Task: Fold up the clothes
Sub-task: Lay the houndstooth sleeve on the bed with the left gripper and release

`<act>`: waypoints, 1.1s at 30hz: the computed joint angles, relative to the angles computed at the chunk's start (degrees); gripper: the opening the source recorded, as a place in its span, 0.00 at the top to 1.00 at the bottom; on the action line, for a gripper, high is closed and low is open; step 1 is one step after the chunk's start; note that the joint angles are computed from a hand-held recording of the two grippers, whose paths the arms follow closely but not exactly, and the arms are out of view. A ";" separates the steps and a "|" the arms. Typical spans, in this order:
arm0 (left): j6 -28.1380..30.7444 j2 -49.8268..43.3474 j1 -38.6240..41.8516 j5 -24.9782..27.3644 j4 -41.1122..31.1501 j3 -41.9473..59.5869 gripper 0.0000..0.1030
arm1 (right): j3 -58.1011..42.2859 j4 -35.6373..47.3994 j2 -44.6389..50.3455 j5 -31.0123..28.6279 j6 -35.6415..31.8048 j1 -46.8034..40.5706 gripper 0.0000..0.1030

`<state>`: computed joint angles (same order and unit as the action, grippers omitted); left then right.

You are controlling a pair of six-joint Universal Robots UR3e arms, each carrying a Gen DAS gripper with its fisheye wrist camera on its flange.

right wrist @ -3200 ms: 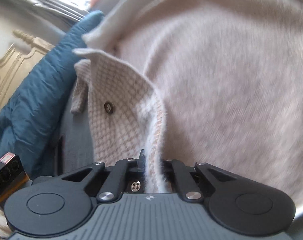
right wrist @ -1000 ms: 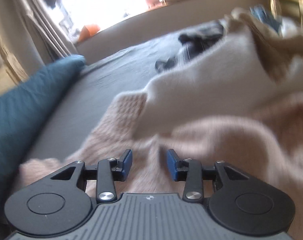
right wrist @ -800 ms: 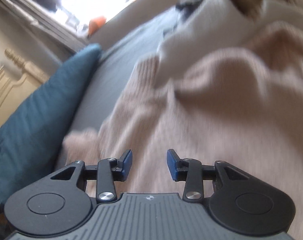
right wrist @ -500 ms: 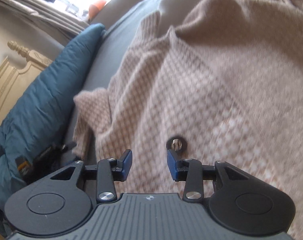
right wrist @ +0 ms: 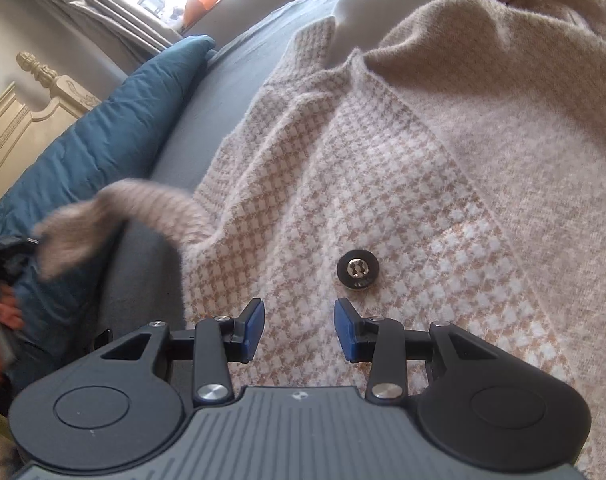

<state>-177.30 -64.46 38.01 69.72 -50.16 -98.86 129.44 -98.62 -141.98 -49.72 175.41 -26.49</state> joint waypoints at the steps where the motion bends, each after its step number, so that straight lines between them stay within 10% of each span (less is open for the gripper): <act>1: 2.35 -0.58 1.42 0.03 -1.03 2.93 0.96 | 0.27 -0.02 -0.24 -0.06 0.12 -0.04 0.60; 19: 35.82 14.97 34.62 -12.48 -55.65 13.10 0.96 | 1.89 3.01 -2.57 -1.31 -1.21 -2.96 0.58; 28: 27.81 12.13 15.39 8.48 -39.55 -0.82 0.88 | 3.64 -4.45 0.53 -3.91 3.72 2.33 0.55; 33: 33.74 20.87 16.55 7.97 -36.80 -4.45 0.76 | 2.88 -2.85 -0.45 -5.38 2.37 2.53 0.49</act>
<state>-143.56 -43.59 54.57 77.69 -86.96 -103.31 132.33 -101.47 -142.43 -55.10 177.78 -23.96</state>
